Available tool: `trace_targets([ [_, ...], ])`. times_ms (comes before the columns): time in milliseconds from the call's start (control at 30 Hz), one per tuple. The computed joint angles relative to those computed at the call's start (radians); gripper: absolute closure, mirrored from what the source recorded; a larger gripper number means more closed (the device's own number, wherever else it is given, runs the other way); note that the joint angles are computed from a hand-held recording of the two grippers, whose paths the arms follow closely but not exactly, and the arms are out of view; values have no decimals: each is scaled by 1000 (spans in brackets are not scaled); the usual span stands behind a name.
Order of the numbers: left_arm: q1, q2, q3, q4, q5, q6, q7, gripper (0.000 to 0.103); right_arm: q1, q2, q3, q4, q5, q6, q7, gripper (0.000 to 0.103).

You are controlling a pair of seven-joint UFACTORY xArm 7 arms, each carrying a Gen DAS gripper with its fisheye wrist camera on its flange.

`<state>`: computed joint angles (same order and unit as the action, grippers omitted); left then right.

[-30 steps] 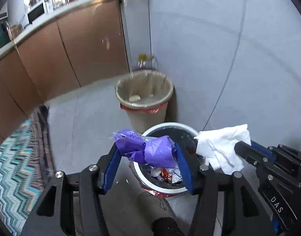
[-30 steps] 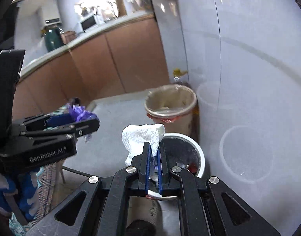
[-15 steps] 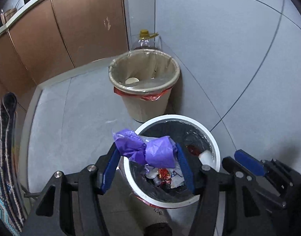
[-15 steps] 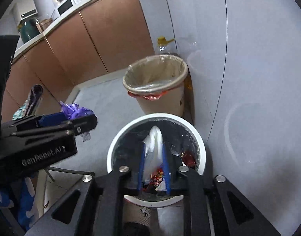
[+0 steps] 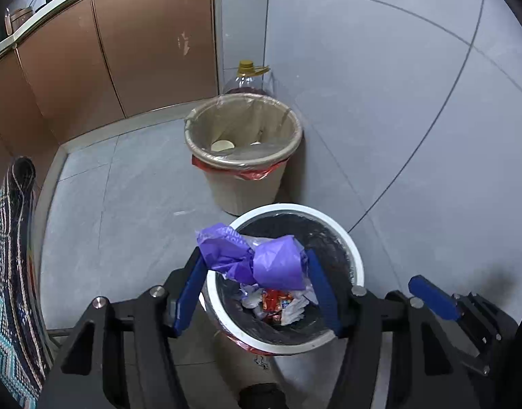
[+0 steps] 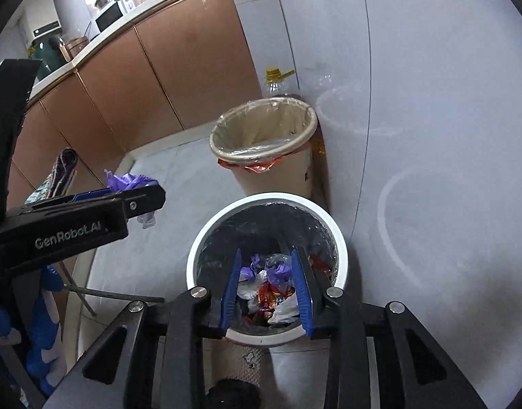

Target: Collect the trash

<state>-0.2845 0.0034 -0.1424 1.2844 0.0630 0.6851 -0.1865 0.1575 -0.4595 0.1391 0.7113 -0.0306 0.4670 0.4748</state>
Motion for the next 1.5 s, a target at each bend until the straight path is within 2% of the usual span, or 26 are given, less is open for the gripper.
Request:
trace_targets([
  [233, -3, -23, -3, 8, -34, 4, 27, 38, -7, -65, 15, -7, -20, 46, 18, 71],
  [467, -3, -67, -5, -7, -46, 3, 29, 38, -7, -114, 20, -6, -25, 81, 26, 70],
  [667, 11, -170, -13, -72, -1, -9, -5, 38, -2, -156, 37, 2, -29, 106, 41, 65],
  [933, 63, -402, -41, -212, 90, -15, -78, 38, 12, -266, 88, 26, -38, 179, 88, 59],
  [1100, 101, -554, -46, -288, 104, -3, -92, 37, 26, -333, 141, 63, -58, 241, 121, 55],
  [1167, 117, -619, -41, -317, 102, 1, -93, 35, 33, -348, 160, 85, -67, 262, 127, 51],
  [1300, 146, -736, -25, -362, 92, 17, -77, 33, 47, -372, 207, 136, -83, 302, 144, 49],
  [1433, 184, -857, -12, -406, 89, 36, -57, 32, 61, -391, 245, 175, -89, 327, 163, 33],
  [1500, 197, -909, -1, -424, 83, 52, -42, 28, 66, -394, 263, 200, -93, 337, 168, 32],
])
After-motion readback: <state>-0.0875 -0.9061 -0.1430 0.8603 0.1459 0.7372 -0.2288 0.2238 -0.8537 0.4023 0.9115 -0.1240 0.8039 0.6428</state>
